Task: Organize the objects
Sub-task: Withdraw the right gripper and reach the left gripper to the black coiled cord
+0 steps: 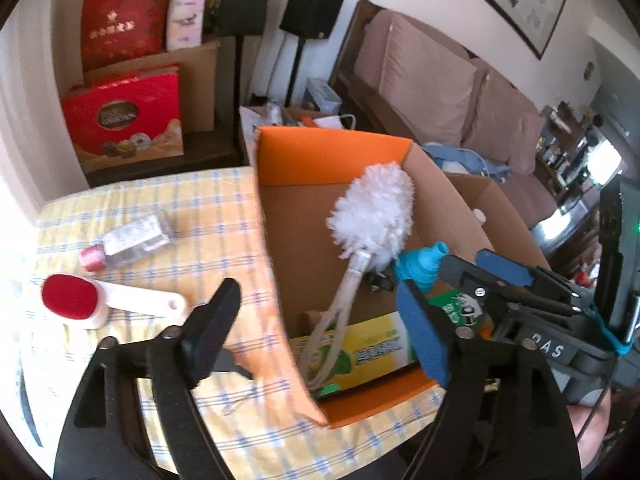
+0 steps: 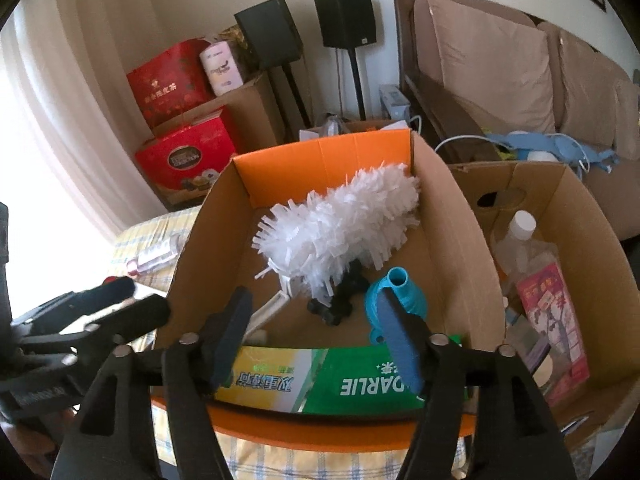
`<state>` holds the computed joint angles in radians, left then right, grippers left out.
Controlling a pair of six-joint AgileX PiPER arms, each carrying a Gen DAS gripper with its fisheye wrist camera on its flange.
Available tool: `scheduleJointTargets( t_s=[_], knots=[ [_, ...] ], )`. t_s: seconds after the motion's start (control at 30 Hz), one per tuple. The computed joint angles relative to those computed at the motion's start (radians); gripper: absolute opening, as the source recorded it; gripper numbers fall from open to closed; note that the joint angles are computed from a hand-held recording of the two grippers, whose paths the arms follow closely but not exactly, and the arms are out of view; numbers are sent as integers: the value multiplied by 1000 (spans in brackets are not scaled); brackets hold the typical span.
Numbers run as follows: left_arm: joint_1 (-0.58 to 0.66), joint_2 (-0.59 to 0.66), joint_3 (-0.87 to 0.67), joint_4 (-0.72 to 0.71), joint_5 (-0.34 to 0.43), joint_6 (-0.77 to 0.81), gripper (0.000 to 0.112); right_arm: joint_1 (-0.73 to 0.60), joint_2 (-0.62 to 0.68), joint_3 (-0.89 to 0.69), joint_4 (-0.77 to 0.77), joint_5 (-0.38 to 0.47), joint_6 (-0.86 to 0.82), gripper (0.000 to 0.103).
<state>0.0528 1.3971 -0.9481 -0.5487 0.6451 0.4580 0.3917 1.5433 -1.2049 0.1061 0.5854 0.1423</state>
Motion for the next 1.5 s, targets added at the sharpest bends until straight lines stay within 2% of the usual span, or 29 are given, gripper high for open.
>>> scheduleJointTargets(
  t_s=[0.07, 0.2, 0.27, 0.3, 0.43, 0.5, 0.83, 1.07, 1.27, 1.5],
  knots=[
    [23, -17, 7, 15, 0, 3, 84, 7, 2, -7, -3, 8, 8, 71],
    [82, -32, 11, 4, 27, 40, 86, 30, -1, -15, -42, 10, 59, 84],
    [110, -44, 17, -5, 37, 62, 92, 52, -4, -23, -81, 15, 99, 86],
    [123, -52, 21, -11, 40, 72, 97, 63, -5, -26, -105, 17, 121, 90],
    [182, -77, 32, -44, 60, 120, 99, 128, -16, -41, -228, 25, 219, 102],
    [211, -87, 38, -55, 71, 144, 103, 157, -17, -52, -278, 36, 258, 103],
    [392, -141, 79, -126, 135, 324, 103, 258, -9, -84, -378, 72, 345, 103],
    [574, -130, 106, -204, 215, 495, 103, 339, -1, -86, -415, 57, 403, 103],
    [668, -101, 156, -227, 202, 622, 103, 404, 3, -84, -467, 44, 469, 103],
    [727, -57, 232, -300, 171, 808, 101, 433, 23, -104, -453, 38, 460, 103]
  ],
)
